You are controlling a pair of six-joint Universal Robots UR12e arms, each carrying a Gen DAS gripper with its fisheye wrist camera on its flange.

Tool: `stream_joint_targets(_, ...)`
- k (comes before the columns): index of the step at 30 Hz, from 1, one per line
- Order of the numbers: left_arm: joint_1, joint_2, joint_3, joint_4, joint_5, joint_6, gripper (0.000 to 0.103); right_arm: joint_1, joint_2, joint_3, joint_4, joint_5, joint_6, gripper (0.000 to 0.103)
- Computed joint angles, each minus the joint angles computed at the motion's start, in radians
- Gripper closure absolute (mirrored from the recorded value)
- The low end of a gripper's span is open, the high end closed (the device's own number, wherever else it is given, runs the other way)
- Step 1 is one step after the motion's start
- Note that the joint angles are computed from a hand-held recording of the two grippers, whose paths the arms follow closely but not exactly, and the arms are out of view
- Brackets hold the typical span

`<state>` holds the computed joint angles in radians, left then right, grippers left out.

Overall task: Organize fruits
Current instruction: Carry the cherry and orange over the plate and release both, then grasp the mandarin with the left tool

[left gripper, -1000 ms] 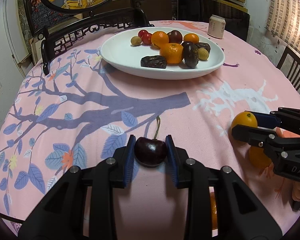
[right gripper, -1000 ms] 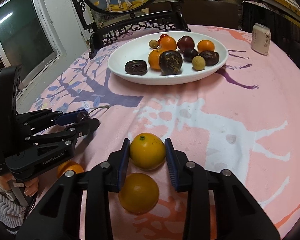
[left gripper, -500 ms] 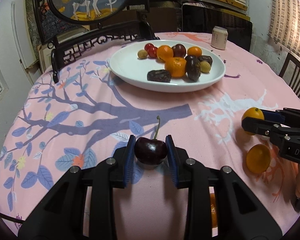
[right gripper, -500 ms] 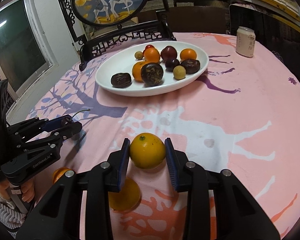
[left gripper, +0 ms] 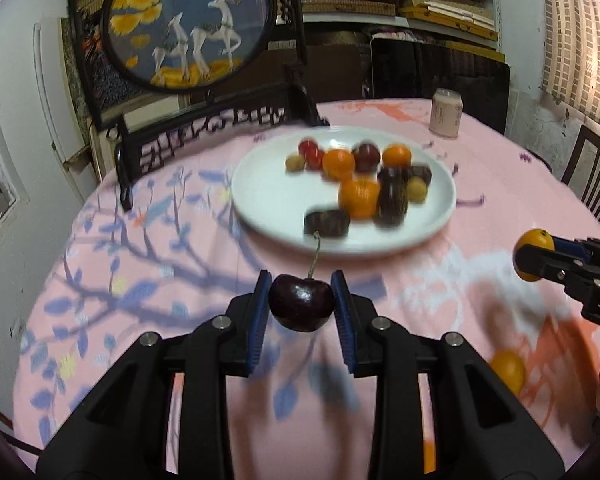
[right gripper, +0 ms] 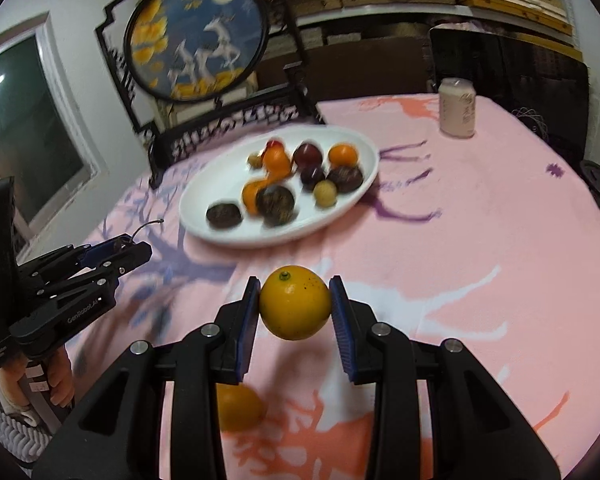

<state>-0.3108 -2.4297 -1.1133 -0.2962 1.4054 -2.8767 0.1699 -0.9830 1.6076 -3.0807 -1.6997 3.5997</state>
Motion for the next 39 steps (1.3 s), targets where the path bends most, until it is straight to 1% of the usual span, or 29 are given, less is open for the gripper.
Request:
stream_joint_targets(3,-0.005,-0.032,0.087,-0.035,-0.015,-0.022,0.072,-0.010,0.002,-0.031,0.022,-0.021,-0.008,0.068)
stream_joint_targets(5,-0.010,-0.061,0.153,-0.070,-0.024,-0.041,0.072,-0.017,0.014,-0.074,0.050,-0.026,-0.028,0.068)
stream_joint_targets(6,-0.011,-0.079,0.193,-0.101,-0.033,-0.053,0.072,-0.021,0.021,-0.090,0.062,-0.021,-0.034,0.068)
stream_joint_targets(9,-0.017,-0.139,0.306,-0.192,-0.035,-0.098,0.072,-0.033,0.062,-0.166,0.120,0.016,-0.022,0.068)
stream_joint_targets(11,-0.019,-0.170,0.356,-0.234,-0.027,-0.125,0.072,-0.041,0.088,-0.204,0.148,0.055,-0.001,0.067)
stream_joint_targets(12,-0.018,-0.182,0.375,-0.257,-0.029,-0.134,0.068,-0.045,0.100,-0.217,0.154,0.074,0.010,0.067)
stream_joint_targets(13,-0.016,-0.189,0.387,-0.279,-0.034,-0.138,0.054,-0.050,0.111,-0.227,0.152,0.095,0.029,0.064)
stream_joint_targets(14,-0.014,-0.194,0.394,-0.294,-0.037,-0.144,0.045,-0.055,0.120,-0.232,0.143,0.120,0.050,0.056)
stream_joint_targets(15,-0.012,-0.196,0.394,-0.292,-0.037,-0.148,0.034,-0.059,0.122,-0.232,0.144,0.139,0.062,0.051)
stream_joint_targets(16,-0.012,-0.196,0.391,-0.284,-0.032,-0.149,0.034,-0.064,0.122,-0.226,0.134,0.157,0.065,0.048)
stream_joint_targets(17,-0.012,-0.195,0.389,-0.281,-0.024,-0.143,0.034,-0.065,0.118,-0.216,0.115,0.154,0.067,0.048)
stream_joint_targets(18,-0.011,-0.192,0.382,-0.275,-0.026,-0.141,0.033,-0.064,0.114,-0.210,0.103,0.146,0.069,0.048)
stream_joint_targets(19,-0.010,-0.187,0.373,-0.267,-0.029,-0.143,0.027,-0.064,0.109,-0.201,0.090,0.138,0.071,0.048)
stream_joint_targets(20,-0.010,-0.179,0.356,-0.248,-0.028,-0.147,0.025,-0.064,0.102,-0.188,0.075,0.136,0.072,0.048)
stream_joint_targets(24,-0.011,-0.141,0.267,-0.166,-0.002,-0.129,0.014,-0.065,0.074,-0.137,0.043,0.160,0.087,0.048)
stream_joint_targets(26,-0.011,-0.127,0.235,-0.150,0.002,-0.127,0.013,-0.060,0.061,-0.113,0.035,0.164,0.077,0.048)
stream_joint_targets(27,-0.010,-0.116,0.211,-0.140,0.005,-0.124,0.013,-0.056,0.055,-0.101,0.030,0.158,0.069,0.046)
stream_joint_targets(29,-0.009,-0.098,0.173,-0.121,0.011,-0.121,0.011,-0.044,0.038,-0.065,0.015,0.126,0.052,0.044)
stream_joint_targets(31,-0.008,-0.077,0.129,-0.107,0.022,-0.119,0.010,-0.034,0.022,-0.030,0.011,0.113,0.051,0.044)
stream_joint_targets(33,-0.006,-0.055,0.086,-0.091,0.034,-0.119,0.010,-0.030,0.006,0.004,0.001,0.125,0.060,0.044)
stream_joint_targets(36,0.003,-0.011,-0.002,-0.038,0.043,-0.137,0.009,-0.018,-0.015,0.051,-0.029,0.134,0.055,0.044)
stream_joint_targets(39,0.019,0.045,-0.117,0.047,0.012,-0.151,0.005,0.002,-0.033,0.085,-0.037,0.136,0.004,0.044)
